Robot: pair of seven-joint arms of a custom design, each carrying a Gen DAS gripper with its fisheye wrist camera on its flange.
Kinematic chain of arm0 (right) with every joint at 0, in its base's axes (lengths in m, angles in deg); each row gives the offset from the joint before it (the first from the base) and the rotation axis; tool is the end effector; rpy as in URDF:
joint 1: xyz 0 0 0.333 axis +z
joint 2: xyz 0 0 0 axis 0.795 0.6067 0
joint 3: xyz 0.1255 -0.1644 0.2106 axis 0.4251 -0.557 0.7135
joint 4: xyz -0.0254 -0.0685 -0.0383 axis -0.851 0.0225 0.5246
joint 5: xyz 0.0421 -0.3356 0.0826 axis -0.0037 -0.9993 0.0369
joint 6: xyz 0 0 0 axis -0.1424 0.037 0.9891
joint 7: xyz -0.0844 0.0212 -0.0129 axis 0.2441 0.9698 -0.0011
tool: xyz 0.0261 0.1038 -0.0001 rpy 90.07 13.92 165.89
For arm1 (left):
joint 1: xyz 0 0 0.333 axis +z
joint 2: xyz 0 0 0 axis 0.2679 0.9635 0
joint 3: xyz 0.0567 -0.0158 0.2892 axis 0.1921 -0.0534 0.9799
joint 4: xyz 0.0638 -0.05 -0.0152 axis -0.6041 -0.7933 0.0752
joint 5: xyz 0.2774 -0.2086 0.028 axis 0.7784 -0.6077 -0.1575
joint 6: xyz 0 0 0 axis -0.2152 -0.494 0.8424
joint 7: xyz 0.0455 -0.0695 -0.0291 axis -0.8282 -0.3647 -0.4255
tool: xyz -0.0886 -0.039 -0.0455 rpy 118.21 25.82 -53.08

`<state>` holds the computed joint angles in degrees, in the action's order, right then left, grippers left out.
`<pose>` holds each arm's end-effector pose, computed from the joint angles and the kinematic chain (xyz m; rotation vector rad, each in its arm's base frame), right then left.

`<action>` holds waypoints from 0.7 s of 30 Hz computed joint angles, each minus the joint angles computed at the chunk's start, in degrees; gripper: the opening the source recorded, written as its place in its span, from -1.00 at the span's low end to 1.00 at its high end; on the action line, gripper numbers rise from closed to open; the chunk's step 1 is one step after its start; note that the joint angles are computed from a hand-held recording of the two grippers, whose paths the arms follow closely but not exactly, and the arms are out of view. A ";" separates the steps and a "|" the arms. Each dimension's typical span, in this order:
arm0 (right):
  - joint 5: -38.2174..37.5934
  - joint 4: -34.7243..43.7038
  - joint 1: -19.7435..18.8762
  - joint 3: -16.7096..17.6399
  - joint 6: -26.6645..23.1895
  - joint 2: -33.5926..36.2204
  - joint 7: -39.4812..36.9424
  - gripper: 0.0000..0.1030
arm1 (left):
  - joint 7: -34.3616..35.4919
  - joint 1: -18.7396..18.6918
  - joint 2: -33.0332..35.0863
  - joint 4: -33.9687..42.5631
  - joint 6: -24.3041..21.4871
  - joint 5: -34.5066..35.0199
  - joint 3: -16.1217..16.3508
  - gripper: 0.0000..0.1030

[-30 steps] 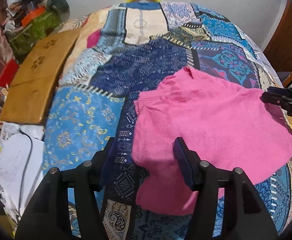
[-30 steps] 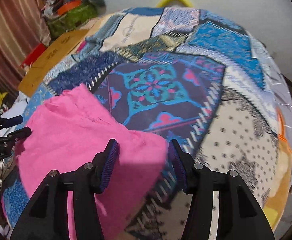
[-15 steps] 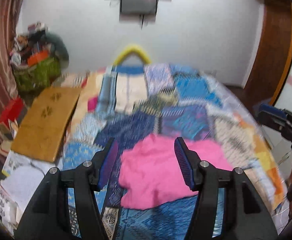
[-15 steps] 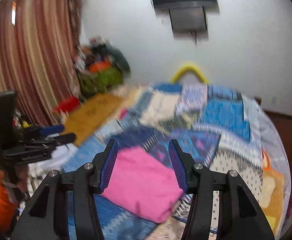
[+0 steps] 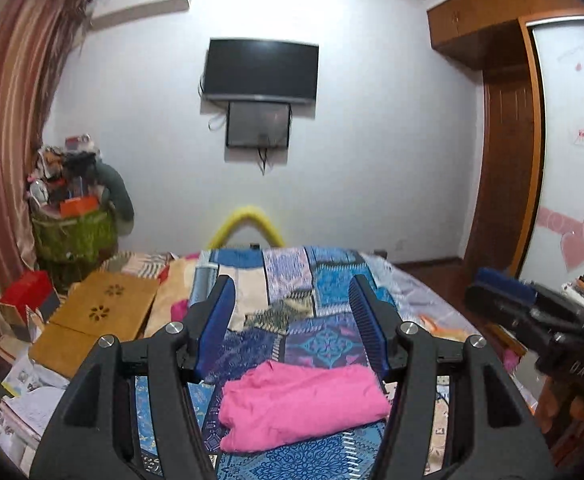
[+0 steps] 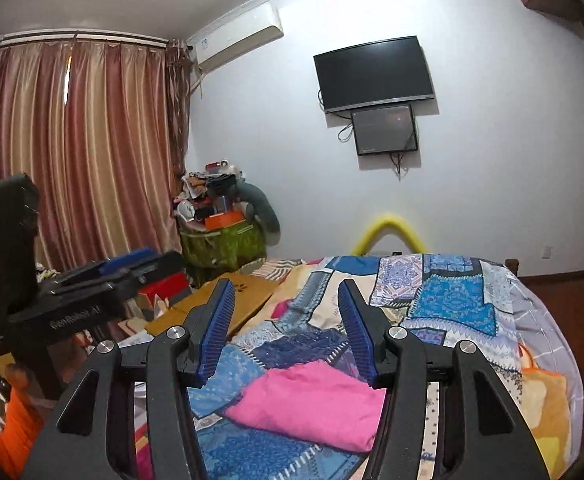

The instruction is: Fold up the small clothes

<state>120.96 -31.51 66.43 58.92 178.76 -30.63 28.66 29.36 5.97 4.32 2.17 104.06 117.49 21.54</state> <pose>0.5978 0.1931 0.6200 -1.5899 0.9211 -0.5063 0.6075 -0.1759 0.6131 -1.4116 1.4253 -1.1541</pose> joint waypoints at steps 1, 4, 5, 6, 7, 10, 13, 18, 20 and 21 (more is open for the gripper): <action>0.24 -0.43 0.03 0.03 0.29 -0.27 0.02 0.03 | -4.06 -1.19 -0.72 -0.43 0.38 3.64 1.51 0.19; 1.08 -1.61 0.38 0.06 2.12 -1.00 -0.51 0.36 | -11.55 -1.88 -2.13 -1.24 0.58 11.23 2.39 0.20; 1.48 -2.31 0.64 0.16 3.29 -1.54 -1.17 0.40 | -13.67 -1.88 -2.69 -1.70 0.22 13.56 2.24 0.23; 1.33 -2.50 0.92 0.08 4.10 -1.61 -1.30 0.46 | -15.02 -1.62 -3.21 -2.18 -0.22 15.00 1.80 0.25; 1.31 -2.95 1.09 0.02 4.66 -1.89 -1.34 0.51 | -15.94 -1.31 -3.49 -2.47 -0.76 15.79 1.18 0.39; 1.89 -3.69 1.33 -0.13 5.73 -2.56 -1.31 0.66 | -20.37 -0.28 -4.45 -3.65 -0.77 18.64 0.21 0.72; 1.18 -3.89 1.89 -0.38 7.90 -2.57 -1.03 0.78 | -22.09 0.70 -5.36 -4.89 -1.79 20.26 -1.02 0.87; 4.54 -4.70 1.97 0.40 11.20 -3.40 -4.96 0.99 | -22.53 1.80 -6.23 -6.27 -2.70 20.70 -2.57 0.97; 4.41 -4.89 2.49 0.37 12.63 -3.55 -5.32 0.99 | -23.26 1.72 -6.80 -7.16 -3.51 21.35 -2.97 0.99; 4.38 -5.00 2.60 0.36 13.00 -3.64 -5.50 0.99 | -23.16 1.84 -6.81 -7.27 -3.63 21.31 -3.14 0.99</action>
